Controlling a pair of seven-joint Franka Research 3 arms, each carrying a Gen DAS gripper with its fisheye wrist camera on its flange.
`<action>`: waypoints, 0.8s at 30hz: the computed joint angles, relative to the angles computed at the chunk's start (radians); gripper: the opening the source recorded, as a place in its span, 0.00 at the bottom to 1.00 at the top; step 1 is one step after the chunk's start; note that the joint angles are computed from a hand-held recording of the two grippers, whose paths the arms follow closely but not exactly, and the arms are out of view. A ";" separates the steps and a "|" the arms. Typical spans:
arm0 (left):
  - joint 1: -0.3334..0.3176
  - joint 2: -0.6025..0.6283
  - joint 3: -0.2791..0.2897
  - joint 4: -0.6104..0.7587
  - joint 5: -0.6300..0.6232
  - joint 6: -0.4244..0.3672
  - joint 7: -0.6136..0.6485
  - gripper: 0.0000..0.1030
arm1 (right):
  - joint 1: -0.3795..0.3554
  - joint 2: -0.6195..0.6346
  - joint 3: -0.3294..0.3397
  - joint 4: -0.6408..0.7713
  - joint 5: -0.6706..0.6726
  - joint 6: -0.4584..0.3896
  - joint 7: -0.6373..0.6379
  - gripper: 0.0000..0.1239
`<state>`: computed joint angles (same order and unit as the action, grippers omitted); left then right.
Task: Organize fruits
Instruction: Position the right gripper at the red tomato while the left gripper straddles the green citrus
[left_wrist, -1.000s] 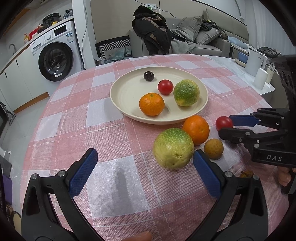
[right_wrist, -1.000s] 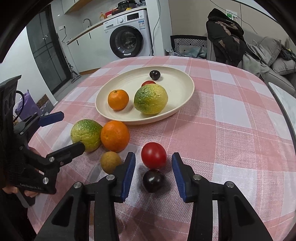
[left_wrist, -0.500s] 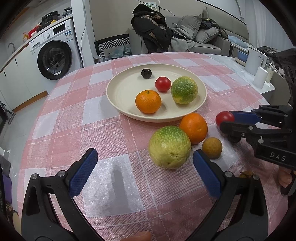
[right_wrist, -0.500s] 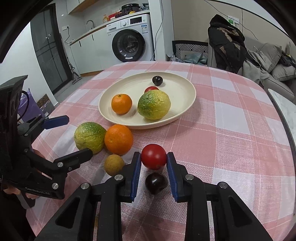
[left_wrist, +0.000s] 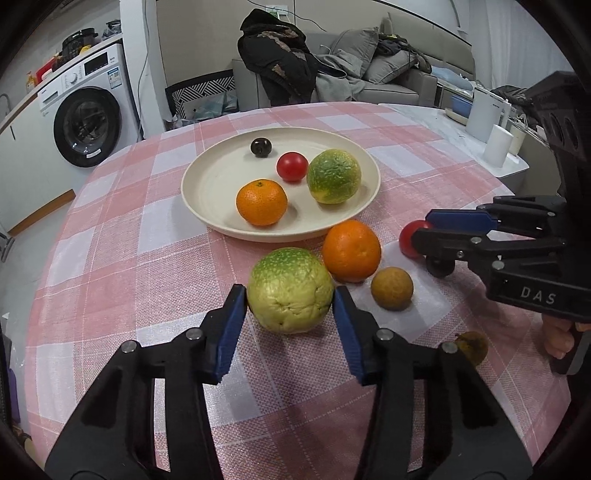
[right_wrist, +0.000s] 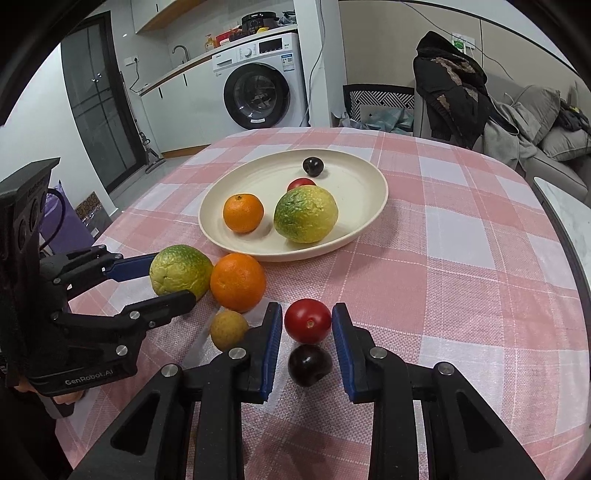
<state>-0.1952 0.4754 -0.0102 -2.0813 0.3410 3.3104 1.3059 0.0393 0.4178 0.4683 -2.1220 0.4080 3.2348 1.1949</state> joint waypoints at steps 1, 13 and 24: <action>0.017 0.000 -0.018 0.000 0.005 0.002 0.003 0.44 | -0.001 0.000 0.001 0.000 -0.001 0.000 0.000 0.23; -0.029 -0.022 0.027 -0.040 -0.033 0.063 0.031 0.42 | -0.016 0.000 0.014 -0.009 -0.011 0.017 0.018 0.23; -0.005 -0.030 0.004 -0.049 -0.060 0.077 0.050 0.41 | -0.063 0.003 0.056 -0.018 -0.048 0.026 0.032 0.23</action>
<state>-0.2006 0.4451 -0.0063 -2.1301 0.2806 3.3871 1.3559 -0.0240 0.4212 0.5245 -2.1403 0.3596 3.2612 1.2265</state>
